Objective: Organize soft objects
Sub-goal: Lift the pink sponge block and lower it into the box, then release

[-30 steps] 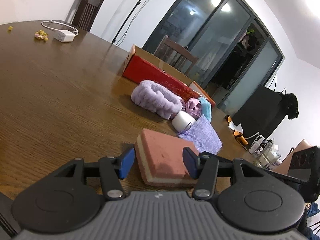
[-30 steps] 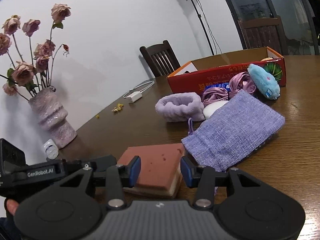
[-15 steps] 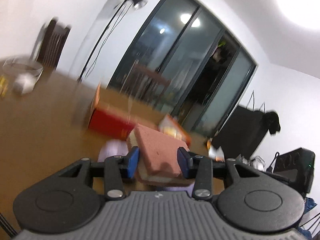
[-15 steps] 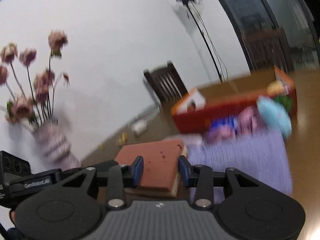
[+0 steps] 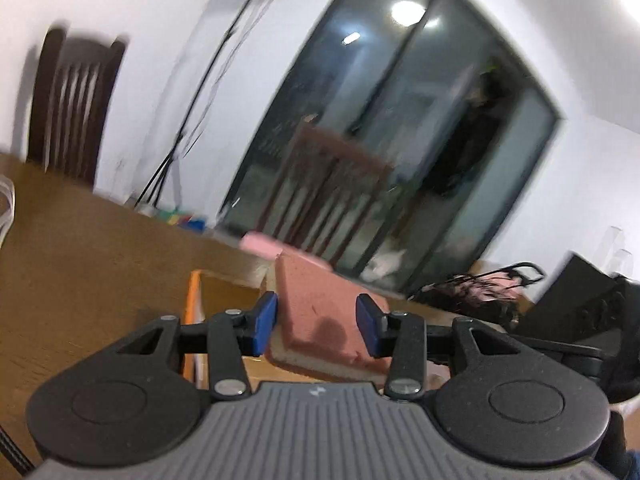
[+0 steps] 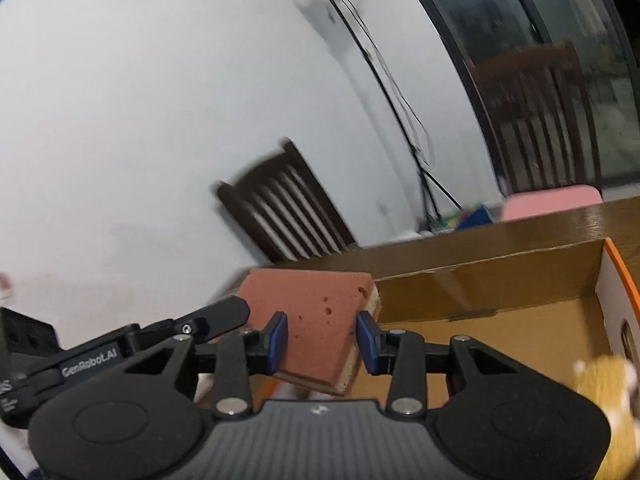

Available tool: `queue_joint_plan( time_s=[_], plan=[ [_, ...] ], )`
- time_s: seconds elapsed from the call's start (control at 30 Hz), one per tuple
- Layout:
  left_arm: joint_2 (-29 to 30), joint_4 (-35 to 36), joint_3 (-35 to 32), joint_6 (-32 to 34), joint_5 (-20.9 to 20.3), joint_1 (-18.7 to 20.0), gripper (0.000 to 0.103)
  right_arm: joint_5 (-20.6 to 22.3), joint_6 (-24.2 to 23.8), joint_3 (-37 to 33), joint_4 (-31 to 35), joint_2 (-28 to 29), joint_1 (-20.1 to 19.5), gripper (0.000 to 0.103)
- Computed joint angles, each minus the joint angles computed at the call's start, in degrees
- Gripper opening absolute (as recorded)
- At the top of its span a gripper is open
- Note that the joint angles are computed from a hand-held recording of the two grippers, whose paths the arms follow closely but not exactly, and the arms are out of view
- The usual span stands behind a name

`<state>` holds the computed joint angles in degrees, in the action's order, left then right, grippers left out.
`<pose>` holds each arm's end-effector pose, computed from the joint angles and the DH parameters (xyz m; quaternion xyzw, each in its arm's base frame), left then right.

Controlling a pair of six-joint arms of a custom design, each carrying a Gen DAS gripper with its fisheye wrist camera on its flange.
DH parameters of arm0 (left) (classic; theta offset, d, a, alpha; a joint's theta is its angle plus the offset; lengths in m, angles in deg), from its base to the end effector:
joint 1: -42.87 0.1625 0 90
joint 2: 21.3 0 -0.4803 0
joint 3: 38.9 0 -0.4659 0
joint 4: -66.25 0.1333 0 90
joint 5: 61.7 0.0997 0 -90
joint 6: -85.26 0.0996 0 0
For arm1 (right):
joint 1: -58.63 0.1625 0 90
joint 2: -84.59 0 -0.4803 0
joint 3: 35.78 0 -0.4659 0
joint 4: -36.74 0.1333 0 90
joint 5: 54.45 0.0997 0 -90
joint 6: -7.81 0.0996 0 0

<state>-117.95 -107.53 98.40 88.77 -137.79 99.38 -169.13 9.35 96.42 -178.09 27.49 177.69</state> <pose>-0.1098 -0.4510 0.3337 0.2507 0.8896 -0.3816 0.0144 0.3299 -0.4049 0.1331 0.1235 -0.8823 0.4474 0.0786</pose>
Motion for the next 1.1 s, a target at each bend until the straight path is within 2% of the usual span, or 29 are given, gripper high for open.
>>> queue_joint_plan(
  time_s=[0.1, 0.23, 0.37, 0.47, 0.57, 0.7, 0.8, 0.87, 0.97, 1.1],
  plan=[
    [6.1, 4.5, -4.6, -4.2, 3.4, 1.7, 0.044, 1.4, 1.4, -3.8, 5.8, 0.9, -4.4, 0.037],
    [11.5, 8.1, -8.0, -1.8, 10.2, 1.4, 0.047, 1.0, 2.5, -7.8, 12.6, 3.2, -7.9, 0.036],
    [11.4, 5.3, -7.1, 2.9, 13.0, 0.1, 0.059, 0.8, 2.1, -8.9, 14.5, 4.7, -8.3, 0.035],
    [9.1, 7.0, -6.0, 3.7, 12.7, -0.9, 0.062, -1.1, 0.0, -8.8, 13.1, 5.1, -7.2, 0.036],
    [7.3, 7.8, -5.1, 4.7, 14.4, -2.4, 0.062, -3.0, -0.7, -8.4, 12.8, 4.1, -5.9, 0.037],
    [2.8, 11.5, -4.3, 3.9, 16.8, -5.3, 0.063, -5.3, -0.2, -6.0, 13.1, 0.3, -3.1, 0.041],
    [-2.3, 14.8, -3.0, 3.4, 18.2, -8.1, 0.07, -8.5, -1.4, -3.4, 12.7, -3.8, 0.1, 0.044],
    [-6.4, 18.1, -1.9, 2.9, 19.8, -10.7, 0.071, -12.0, -2.1, -1.0, 12.8, -7.0, 2.8, 0.047],
    [-12.5, 24.8, -0.9, 0.1, 23.4, -15.7, 0.079, -18.6, -2.3, 2.6, 14.5, -12.9, 7.6, 0.05],
    [-23.2, 34.5, 1.6, -5.5, 28.6, -24.1, 0.091, -26.3, -1.5, 6.9, 14.8, -18.8, 14.9, 0.062]
  ],
)
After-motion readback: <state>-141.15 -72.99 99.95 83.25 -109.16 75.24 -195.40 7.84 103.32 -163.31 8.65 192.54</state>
